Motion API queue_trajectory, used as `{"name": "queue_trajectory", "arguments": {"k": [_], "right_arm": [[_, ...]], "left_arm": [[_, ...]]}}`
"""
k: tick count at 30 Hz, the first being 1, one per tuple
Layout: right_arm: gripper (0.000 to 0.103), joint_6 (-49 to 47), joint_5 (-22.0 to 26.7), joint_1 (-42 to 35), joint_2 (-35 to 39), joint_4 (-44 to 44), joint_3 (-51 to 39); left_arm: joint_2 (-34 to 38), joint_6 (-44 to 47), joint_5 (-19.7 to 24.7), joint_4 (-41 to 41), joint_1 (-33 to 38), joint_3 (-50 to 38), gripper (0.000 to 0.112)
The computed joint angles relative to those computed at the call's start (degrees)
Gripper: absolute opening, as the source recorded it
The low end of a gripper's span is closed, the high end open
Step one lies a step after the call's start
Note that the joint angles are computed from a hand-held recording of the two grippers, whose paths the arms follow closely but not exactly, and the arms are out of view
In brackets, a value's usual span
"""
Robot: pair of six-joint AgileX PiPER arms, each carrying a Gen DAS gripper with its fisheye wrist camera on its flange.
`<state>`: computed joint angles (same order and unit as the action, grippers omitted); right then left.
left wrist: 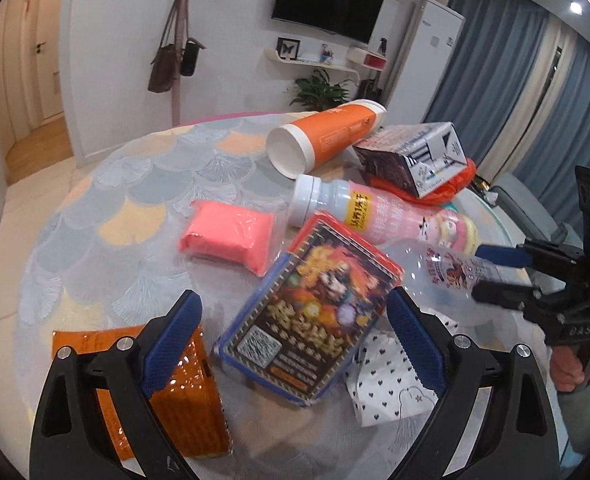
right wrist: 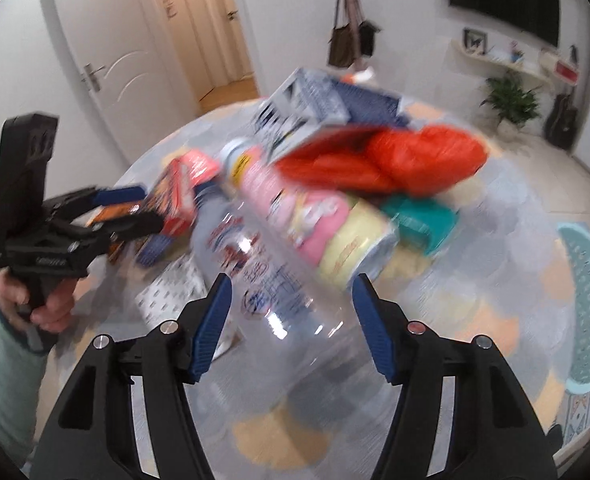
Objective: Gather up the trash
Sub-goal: 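Grasp the card box with the left tool while the right tool grasps the clear milk bottle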
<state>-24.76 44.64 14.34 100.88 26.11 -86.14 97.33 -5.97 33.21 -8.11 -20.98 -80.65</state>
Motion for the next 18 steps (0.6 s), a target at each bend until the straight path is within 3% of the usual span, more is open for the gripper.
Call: {"name": "queue_trajectory", "arguments": {"k": [4, 10, 13, 18], "right_arm": [[0.059, -1.38, 0.03, 1.49, -2.46, -0.48, 3.54], [0.059, 4.64, -2.10, 5.54, -2.05, -7.95, 3.09], [0.060, 6.02, -1.50, 6.20, 0.57, -8.89, -0.56], [0.062, 7.38, -0.04, 6.97, 4.23, -9.54, -5.32]], "left_arm": [[-0.53, 1.52, -0.16, -1.04, -0.56, 0.93, 0.091], [1.18, -7.27, 1.82, 10.36, -4.36, -0.61, 0.089], [1.05, -10.85, 1.95, 14.84, -5.47, -0.22, 0.079], [-1.00, -11.11, 1.58, 13.54, -4.90, 1.56, 0.066]]}}
